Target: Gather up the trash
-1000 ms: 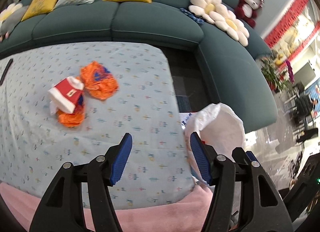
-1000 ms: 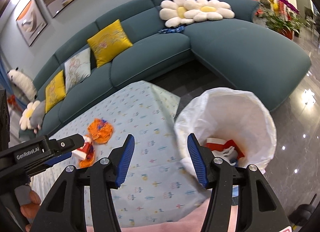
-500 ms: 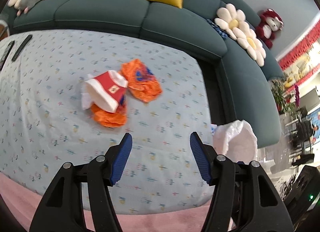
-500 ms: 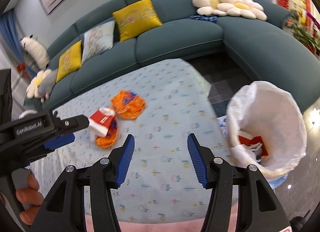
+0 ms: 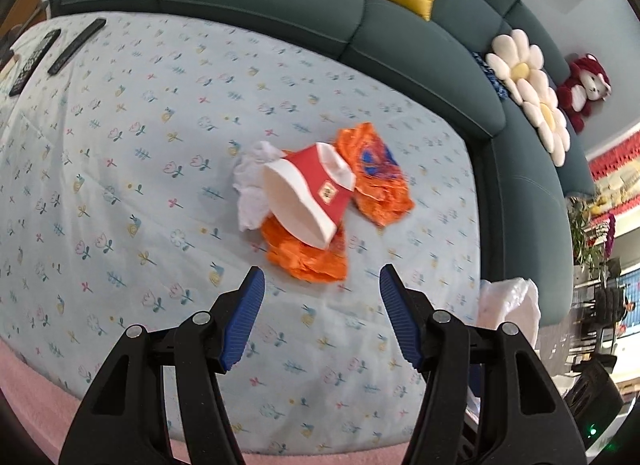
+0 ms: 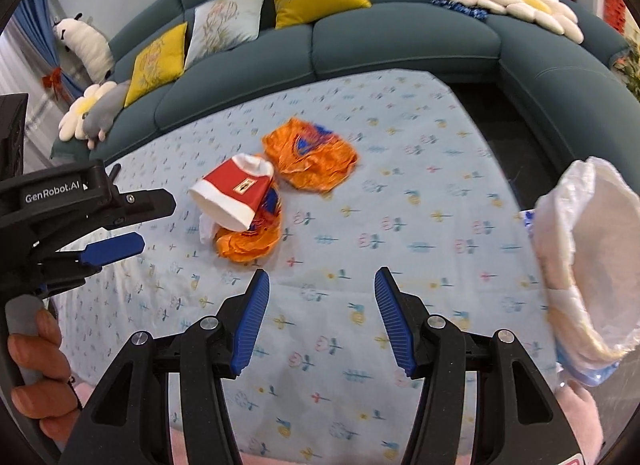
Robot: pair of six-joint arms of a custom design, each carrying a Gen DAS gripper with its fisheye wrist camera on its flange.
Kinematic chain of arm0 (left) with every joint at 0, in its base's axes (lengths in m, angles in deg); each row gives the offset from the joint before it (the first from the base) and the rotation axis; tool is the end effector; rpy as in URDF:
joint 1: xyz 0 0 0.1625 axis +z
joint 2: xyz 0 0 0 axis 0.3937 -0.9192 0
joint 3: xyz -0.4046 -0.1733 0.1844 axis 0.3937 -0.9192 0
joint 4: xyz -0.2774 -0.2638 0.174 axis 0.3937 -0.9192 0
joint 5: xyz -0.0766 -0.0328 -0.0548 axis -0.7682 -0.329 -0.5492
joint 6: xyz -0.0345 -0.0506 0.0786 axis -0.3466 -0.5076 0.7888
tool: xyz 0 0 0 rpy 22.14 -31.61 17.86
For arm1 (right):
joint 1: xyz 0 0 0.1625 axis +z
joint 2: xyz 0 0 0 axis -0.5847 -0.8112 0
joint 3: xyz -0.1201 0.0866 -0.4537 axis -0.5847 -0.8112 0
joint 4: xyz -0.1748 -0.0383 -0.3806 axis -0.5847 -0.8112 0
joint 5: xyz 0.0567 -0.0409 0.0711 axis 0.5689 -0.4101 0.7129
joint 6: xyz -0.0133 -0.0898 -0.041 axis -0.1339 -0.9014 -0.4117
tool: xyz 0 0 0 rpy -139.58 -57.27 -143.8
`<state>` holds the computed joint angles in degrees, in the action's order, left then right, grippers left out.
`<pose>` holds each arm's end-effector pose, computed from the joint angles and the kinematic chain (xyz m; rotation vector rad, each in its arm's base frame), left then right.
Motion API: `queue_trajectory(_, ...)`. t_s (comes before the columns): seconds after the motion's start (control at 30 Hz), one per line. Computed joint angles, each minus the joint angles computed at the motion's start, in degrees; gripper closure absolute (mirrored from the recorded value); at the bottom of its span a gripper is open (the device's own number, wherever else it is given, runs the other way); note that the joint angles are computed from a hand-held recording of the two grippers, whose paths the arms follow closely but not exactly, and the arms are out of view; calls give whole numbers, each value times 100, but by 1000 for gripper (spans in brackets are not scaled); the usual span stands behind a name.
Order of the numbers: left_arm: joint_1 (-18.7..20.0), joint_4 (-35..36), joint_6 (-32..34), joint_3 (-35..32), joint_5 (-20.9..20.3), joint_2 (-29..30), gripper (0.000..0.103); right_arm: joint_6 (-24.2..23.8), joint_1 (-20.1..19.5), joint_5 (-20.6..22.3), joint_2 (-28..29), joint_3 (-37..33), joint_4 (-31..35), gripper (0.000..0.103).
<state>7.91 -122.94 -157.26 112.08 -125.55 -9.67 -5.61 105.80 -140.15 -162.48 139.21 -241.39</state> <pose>-0.3939 -0.4602 -0.0712 -0.2076 2.6120 -0.6335 -0.0323 -0.4073 0.3254 0.2080 -2.5316 0.6588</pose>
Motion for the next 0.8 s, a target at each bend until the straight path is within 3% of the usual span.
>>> queue_trajectory(0.3, 553, -55, 222, -277, -250, 212, 46, 475, 263, -240, 986, -377, -54, 49)
queue_trajectory(0.47, 793, -76, 415, -501, -442, 393, 53, 734, 269, -270, 1423, -601, -15, 49)
queue_trajectory(0.6, 914, -100, 511, -599, -562, 487, 74, 872, 261, -287, 1651, -739, 61, 49)
queue_trajectory(0.7, 951, -163, 634, -620, -613, 529, 83, 894, 224, -245, 1749, -812, 160, 53)
queue_trajectory(0.8, 924, -238, 726, -614, -581, 547, 93, 870, 187, -196, 1817, -867, 328, 72)
